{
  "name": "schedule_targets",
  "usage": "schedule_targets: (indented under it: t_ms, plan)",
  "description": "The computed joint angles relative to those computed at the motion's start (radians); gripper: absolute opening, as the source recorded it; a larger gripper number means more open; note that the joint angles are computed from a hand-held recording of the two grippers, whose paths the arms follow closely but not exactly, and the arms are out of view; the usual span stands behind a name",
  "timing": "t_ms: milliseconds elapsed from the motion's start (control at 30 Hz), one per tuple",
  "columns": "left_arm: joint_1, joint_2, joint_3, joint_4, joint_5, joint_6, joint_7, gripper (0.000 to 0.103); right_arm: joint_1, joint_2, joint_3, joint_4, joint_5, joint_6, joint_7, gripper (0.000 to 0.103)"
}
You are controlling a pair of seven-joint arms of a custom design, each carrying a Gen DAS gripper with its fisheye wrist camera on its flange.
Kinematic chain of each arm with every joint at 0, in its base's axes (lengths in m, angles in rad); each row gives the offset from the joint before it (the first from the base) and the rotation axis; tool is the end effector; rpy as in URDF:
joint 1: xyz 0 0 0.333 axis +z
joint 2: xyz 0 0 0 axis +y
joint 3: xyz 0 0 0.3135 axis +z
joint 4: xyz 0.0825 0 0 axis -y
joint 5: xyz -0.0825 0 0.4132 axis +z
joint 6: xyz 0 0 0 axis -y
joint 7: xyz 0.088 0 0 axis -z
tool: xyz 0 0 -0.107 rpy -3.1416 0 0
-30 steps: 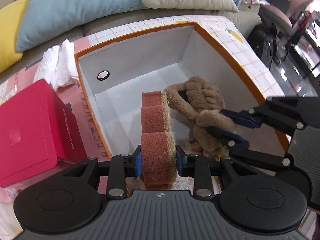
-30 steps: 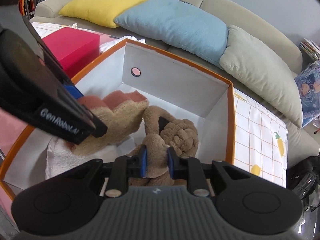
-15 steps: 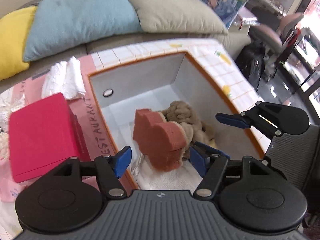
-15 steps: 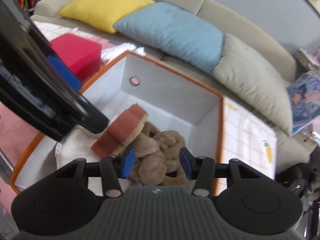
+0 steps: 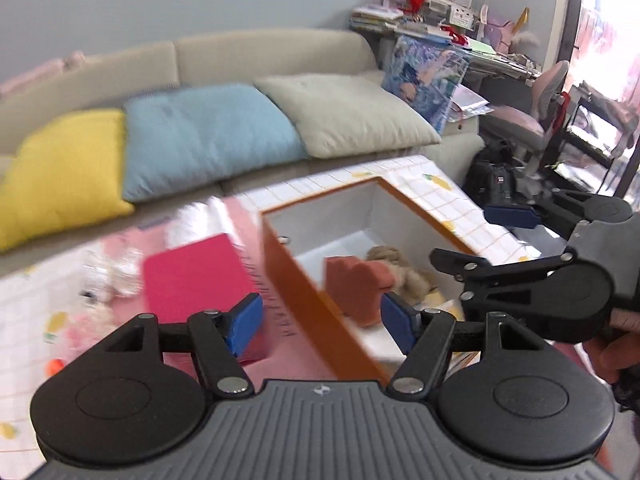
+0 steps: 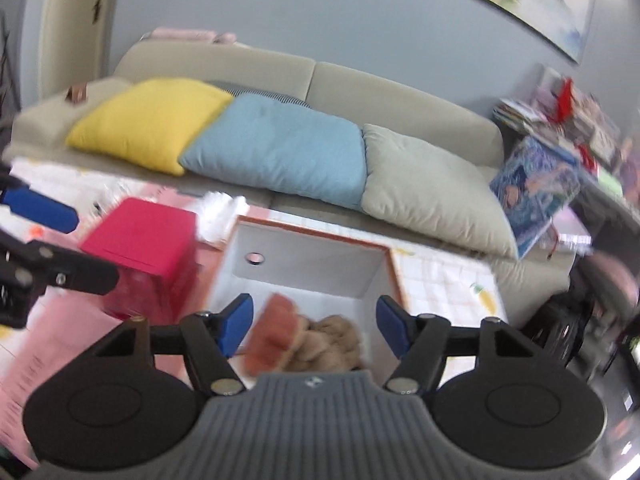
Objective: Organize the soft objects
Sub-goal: 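Move both open tools back from the box toward the remaining table items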
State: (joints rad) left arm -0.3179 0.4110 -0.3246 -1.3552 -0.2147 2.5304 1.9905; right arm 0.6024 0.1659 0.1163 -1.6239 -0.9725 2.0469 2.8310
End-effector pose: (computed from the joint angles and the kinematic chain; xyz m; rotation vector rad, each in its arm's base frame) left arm 0.6357 -0.4088 0.5838 -0.9315 2.5016 -1.1217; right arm 0.5389 0.4040 0.5614 -1.5946 1.9276 -1.1150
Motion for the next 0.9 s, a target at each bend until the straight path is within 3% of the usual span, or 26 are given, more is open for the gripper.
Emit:
schedule_targets:
  t_ms: [100,233,333,600,900]
  plan:
    - [0.036,-0.102,-0.001,-0.155,-0.032,0.107,0.032,0.079,0.033,0.046,0.01,0.062,0.013,-0.045,0.087,0.067]
    - [0.085,-0.192,-0.009,-0.289,-0.131,0.178,0.089,0.079,0.079,0.106,0.005,0.141,0.05,-0.067,0.16,0.067]
    - [0.102,-0.237,0.007,-0.352,-0.181,0.188,0.112,0.077,0.111,0.157,-0.004,0.206,0.09,-0.083,0.136,0.068]
    - [0.114,-0.299,0.077,-0.463,-0.133,0.196,-0.021,0.076,0.152,0.236,-0.023,0.299,0.254,-0.044,0.1,0.07]
    - [0.154,-0.351,0.115,-0.559,-0.142,0.191,-0.093,0.076,0.2,0.38,-0.061,0.494,0.374,-0.058,-0.026,0.072]
